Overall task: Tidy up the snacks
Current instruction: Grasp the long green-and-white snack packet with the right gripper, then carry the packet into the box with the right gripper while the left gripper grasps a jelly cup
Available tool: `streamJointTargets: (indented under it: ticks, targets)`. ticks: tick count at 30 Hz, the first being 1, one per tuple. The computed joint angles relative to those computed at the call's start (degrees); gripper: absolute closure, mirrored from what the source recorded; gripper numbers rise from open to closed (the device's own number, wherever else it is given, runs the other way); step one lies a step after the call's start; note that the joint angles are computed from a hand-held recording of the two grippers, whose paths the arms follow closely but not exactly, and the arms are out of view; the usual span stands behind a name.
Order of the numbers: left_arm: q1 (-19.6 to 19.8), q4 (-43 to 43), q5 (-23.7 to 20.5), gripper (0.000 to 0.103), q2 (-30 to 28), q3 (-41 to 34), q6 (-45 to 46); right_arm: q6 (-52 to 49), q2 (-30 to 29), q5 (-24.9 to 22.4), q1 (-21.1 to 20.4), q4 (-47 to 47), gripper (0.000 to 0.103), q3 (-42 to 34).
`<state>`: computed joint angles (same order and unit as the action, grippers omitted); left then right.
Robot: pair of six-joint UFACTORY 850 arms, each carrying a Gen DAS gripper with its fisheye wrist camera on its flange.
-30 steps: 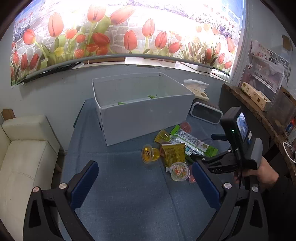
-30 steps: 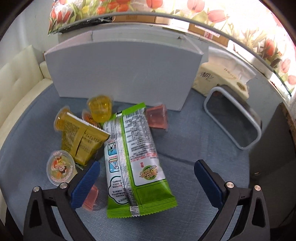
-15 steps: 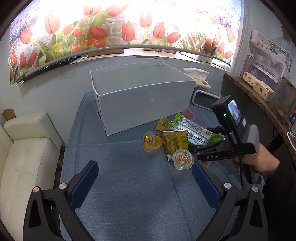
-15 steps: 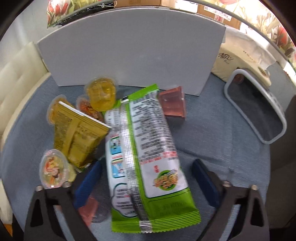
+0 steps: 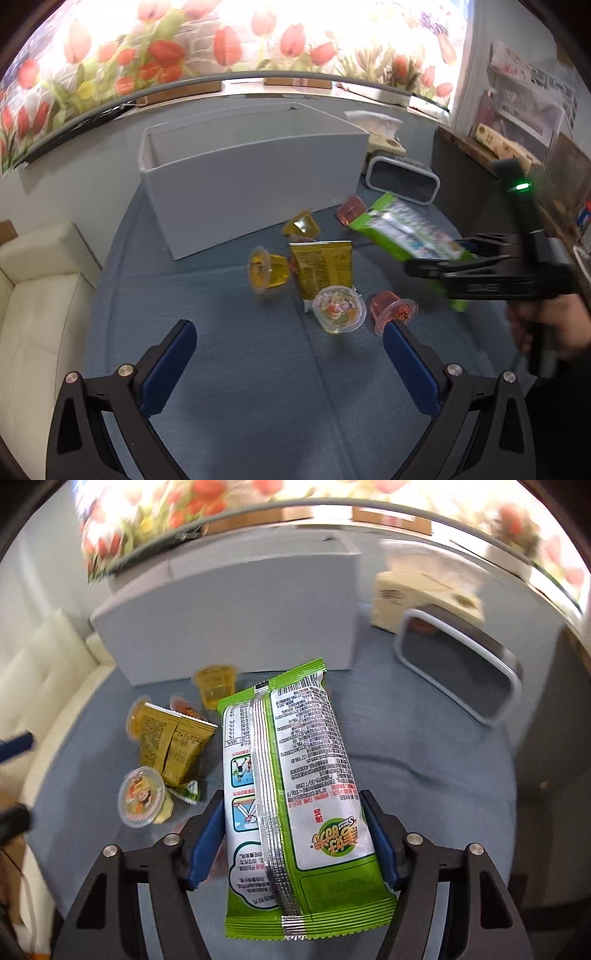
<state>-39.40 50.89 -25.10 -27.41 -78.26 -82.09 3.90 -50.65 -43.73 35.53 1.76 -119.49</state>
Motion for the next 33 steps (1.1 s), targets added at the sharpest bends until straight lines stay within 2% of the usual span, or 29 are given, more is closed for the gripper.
streamJointTargets:
  ticks: [2, 6, 12, 14, 16, 17, 19, 21, 25, 30, 33]
  targets:
    - [-0.2, 0.4, -1.3, 0.0, -2.3, -2.2, 0.7, 0.9, 3.4, 2.3, -0.2, 0.6, 0.03, 4.9]
    - [0.6, -5.4, -1.1, 0.0, -6.4, -6.2, 7.3, 1.4, 10.3, 7.5, -0.2, 2.5, 0.03, 14.7]
    - [1.3, -11.1, -0.4, 0.001, -10.3, -10.0, 13.2, -0.2, 15.8, 11.4, -0.8, 6.5, 0.03, 22.4]
    - [1.4, -12.8, 0.5, 0.007, -11.1, -10.8, 15.2, 0.1, 16.6, 12.2, -0.9, 6.4, 0.03, 23.8]
    - [1.8, -18.0, 0.2, 0.023, -12.2, -12.1, 20.0, -0.3, 17.5, 12.5, -0.9, 7.6, 0.03, 25.2]
    - [2.1, -20.3, 0.9, 0.026, -12.4, -12.2, 21.6, -0.9, 17.3, 12.5, -1.2, 8.4, 0.03, 25.0]
    - [2.7, -25.6, 3.5, 0.048, -12.2, -11.5, 25.8, -0.7, 17.6, 12.9, -1.2, 8.4, 0.03, 25.5]
    - [2.5, -23.5, 3.1, 0.054, -12.0, -11.2, 23.3, -1.1, 18.0, 13.3, -1.2, 9.1, 0.03, 26.0]
    - [2.9, -26.2, 5.6, 0.056, -10.4, -8.7, 25.2, -1.9, 18.1, 12.8, -1.3, 10.4, 0.03, 26.2]
    - [3.1, -20.0, 7.7, 0.056, -6.0, -3.7, 18.2, -2.5, 18.2, 13.4, -0.6, 10.1, 0.03, 25.8]
    - [3.0, -13.2, 7.8, 0.056, -3.0, -1.3, 12.6, -2.0, 17.4, 13.4, -0.1, 10.0, 0.03, 24.3]
